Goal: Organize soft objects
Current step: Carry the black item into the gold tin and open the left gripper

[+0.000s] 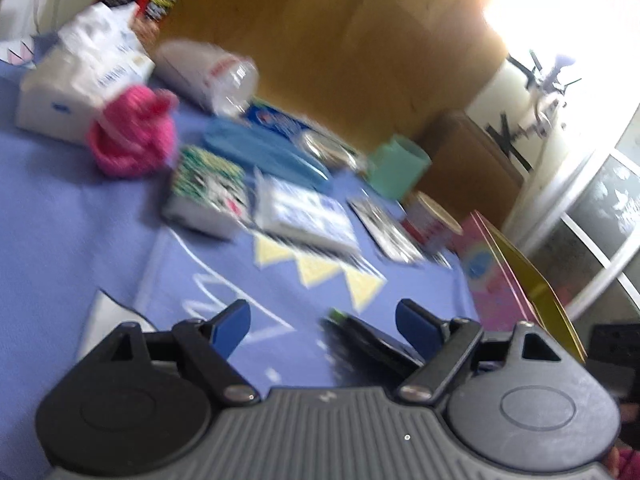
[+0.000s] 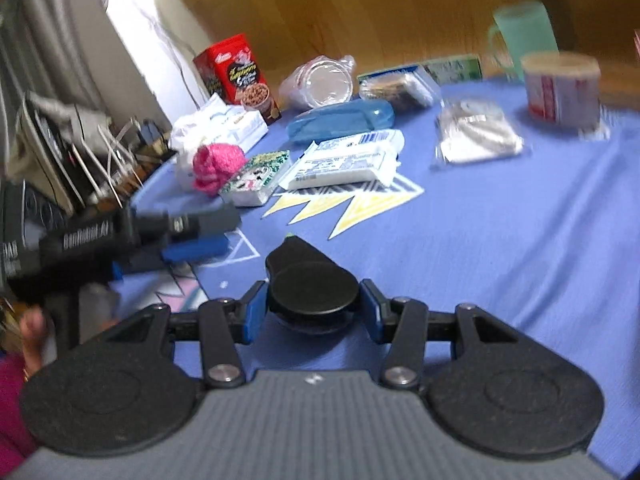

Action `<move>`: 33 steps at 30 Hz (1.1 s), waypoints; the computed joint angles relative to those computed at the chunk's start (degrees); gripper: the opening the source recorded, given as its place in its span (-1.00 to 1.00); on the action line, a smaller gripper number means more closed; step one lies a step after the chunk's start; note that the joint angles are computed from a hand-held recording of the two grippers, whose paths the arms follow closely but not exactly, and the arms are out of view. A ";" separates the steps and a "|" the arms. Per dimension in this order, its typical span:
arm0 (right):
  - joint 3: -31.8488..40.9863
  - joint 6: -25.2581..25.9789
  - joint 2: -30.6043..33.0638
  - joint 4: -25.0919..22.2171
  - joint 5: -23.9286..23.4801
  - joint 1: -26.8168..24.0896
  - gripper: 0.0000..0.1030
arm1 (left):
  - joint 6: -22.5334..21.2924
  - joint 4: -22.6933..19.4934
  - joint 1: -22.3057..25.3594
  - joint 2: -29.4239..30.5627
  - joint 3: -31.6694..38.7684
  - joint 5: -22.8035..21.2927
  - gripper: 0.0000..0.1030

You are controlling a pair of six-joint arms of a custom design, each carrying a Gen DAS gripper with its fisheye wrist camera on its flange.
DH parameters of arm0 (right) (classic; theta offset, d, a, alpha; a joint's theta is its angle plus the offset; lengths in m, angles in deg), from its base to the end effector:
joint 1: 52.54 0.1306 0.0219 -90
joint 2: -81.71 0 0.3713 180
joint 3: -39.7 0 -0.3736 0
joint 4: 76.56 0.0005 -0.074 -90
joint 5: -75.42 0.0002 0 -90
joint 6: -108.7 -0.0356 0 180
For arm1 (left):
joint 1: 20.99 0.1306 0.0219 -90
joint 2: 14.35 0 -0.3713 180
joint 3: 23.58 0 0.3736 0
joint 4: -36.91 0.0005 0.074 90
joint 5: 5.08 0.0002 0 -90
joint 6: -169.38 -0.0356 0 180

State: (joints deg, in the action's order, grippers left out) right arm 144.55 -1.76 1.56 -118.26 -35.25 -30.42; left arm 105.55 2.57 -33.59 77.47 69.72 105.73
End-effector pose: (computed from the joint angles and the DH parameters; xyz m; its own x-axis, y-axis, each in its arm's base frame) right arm 0.4990 0.2158 0.4647 -0.7335 0.0549 -0.6775 -0.3822 0.7909 0.4779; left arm 0.4823 -0.1213 0.4530 -0.6936 -0.2674 -0.6689 0.2109 0.8125 -0.5435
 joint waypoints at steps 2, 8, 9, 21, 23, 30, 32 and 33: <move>-0.98 -2.77 -0.44 1.27 -1.82 -0.46 0.01 | 0.62 -2.48 -0.35 0.86 1.54 2.80 0.57; -5.13 -5.30 -2.72 6.00 -2.19 -0.54 0.01 | 4.45 -4.74 -1.27 3.53 4.38 8.99 0.47; -5.69 -5.04 -3.06 6.59 -1.95 -0.44 0.01 | 4.76 -4.90 -1.49 4.01 4.83 9.34 0.42; -12.53 -1.94 -9.15 15.59 4.21 -2.18 0.01 | 1.05 -10.48 -6.83 12.13 19.03 10.44 -0.26; -14.75 -1.00 -11.62 18.04 7.51 -3.01 0.01 | -1.12 -12.45 -8.88 15.21 24.74 10.70 -0.26; -21.03 3.21 -19.14 21.08 19.12 -8.59 0.01 | -7.36 -23.58 -17.41 32.46 52.89 10.94 -0.26; -21.82 3.38 -20.19 20.67 20.84 -10.72 0.01 | -9.69 -28.17 -19.62 38.42 62.78 10.12 -0.20; -22.28 3.63 -20.71 20.41 21.91 -11.86 0.01 | -10.87 -31.60 -20.76 42.45 69.86 9.06 -0.16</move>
